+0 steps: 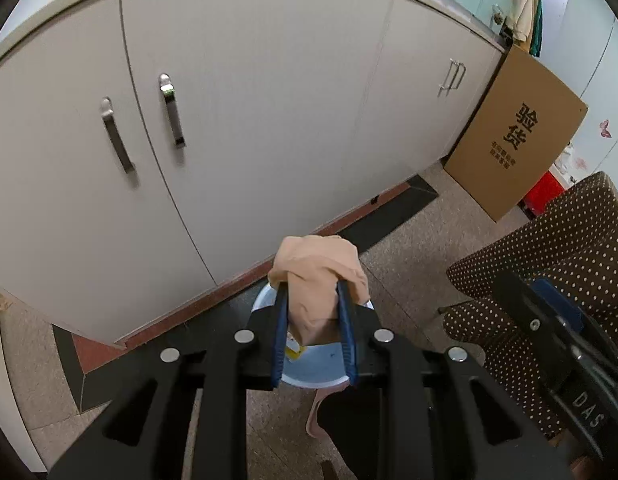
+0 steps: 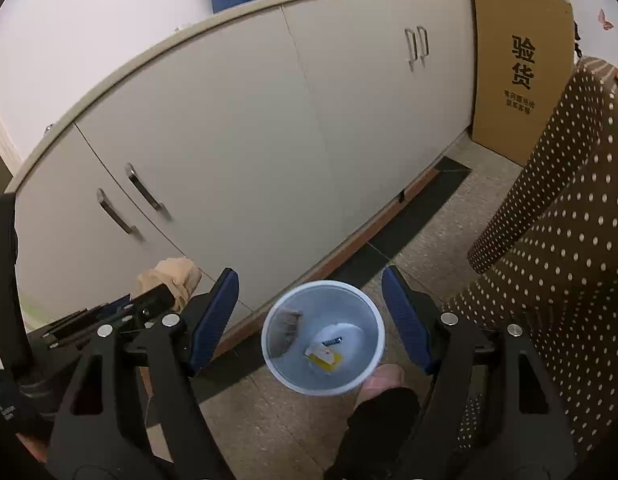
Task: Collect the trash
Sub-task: 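Move both tools over the wastebasket and release the newspaper and cloth, then grasp the green-white carton with the right tool while the left tool grasps the yellow bag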
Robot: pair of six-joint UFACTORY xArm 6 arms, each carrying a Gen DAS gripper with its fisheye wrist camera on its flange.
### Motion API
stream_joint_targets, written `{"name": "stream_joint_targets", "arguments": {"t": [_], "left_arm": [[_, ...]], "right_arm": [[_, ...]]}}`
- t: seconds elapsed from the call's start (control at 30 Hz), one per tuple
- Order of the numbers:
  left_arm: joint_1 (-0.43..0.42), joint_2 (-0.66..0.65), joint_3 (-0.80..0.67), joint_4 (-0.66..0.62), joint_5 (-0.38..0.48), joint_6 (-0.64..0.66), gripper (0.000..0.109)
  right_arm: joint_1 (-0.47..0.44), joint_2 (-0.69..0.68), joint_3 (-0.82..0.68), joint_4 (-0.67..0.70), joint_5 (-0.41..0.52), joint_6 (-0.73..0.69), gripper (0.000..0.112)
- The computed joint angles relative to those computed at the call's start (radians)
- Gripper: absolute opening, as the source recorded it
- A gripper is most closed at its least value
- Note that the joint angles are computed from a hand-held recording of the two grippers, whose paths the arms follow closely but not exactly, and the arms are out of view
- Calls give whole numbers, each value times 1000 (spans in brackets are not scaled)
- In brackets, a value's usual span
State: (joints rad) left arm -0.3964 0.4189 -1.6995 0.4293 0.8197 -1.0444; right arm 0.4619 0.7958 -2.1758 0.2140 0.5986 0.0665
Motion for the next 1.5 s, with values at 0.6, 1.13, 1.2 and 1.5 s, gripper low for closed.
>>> {"name": "stream_joint_targets", "arguments": {"t": [0.6, 1.13, 1.2, 1.5], "left_arm": [[-9, 96, -123, -95, 19, 121, 23], [-35, 87, -160, -23, 41, 45, 68], [-45, 74, -158, -9, 45, 38, 68], [-119, 8, -179, 107, 30, -46, 68]], "right_arm": [[-15, -162, 275, -22, -175, 19, 77], [-35, -211, 333, 21, -209, 12, 79], [-37, -241, 368, 40, -225, -5, 79], [-48, -435, 556, 80, -339, -56, 79]]}}
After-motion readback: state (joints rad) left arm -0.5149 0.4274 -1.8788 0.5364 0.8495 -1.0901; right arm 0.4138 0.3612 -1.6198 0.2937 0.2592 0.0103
